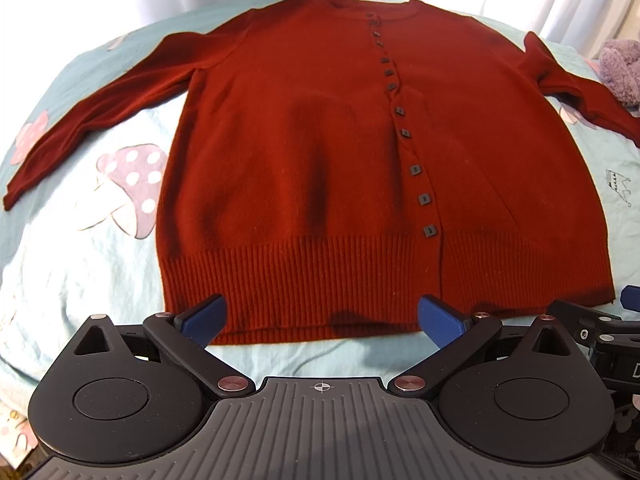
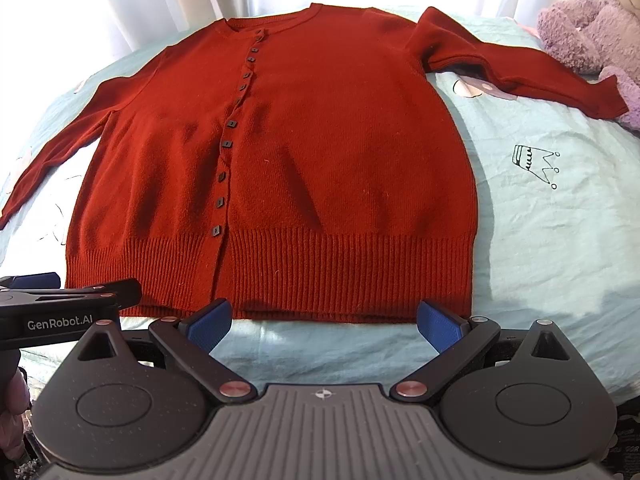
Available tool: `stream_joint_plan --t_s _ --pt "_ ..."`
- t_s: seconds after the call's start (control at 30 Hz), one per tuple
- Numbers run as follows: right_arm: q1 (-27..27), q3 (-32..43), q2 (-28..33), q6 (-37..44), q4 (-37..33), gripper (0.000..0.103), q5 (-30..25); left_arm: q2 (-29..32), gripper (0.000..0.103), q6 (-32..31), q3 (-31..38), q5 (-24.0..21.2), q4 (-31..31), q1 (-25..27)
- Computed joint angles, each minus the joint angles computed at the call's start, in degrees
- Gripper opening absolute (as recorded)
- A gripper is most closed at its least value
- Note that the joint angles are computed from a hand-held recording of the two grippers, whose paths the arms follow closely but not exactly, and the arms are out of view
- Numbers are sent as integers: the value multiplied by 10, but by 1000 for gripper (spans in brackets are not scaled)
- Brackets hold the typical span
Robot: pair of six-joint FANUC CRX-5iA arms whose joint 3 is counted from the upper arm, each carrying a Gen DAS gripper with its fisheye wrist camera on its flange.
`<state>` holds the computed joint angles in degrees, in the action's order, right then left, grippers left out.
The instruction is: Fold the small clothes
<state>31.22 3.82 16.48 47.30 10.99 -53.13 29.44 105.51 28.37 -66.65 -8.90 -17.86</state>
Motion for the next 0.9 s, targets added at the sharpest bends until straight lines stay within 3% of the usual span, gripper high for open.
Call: stream_joint_plan --t_s 0.47,0.9 --pt "-10 6 2 18 -31 99 3 5 103 -2 1 -4 6 3" --pt "-60 31 6 83 -171 99 5 25 103 -8 21 -25 16 3"
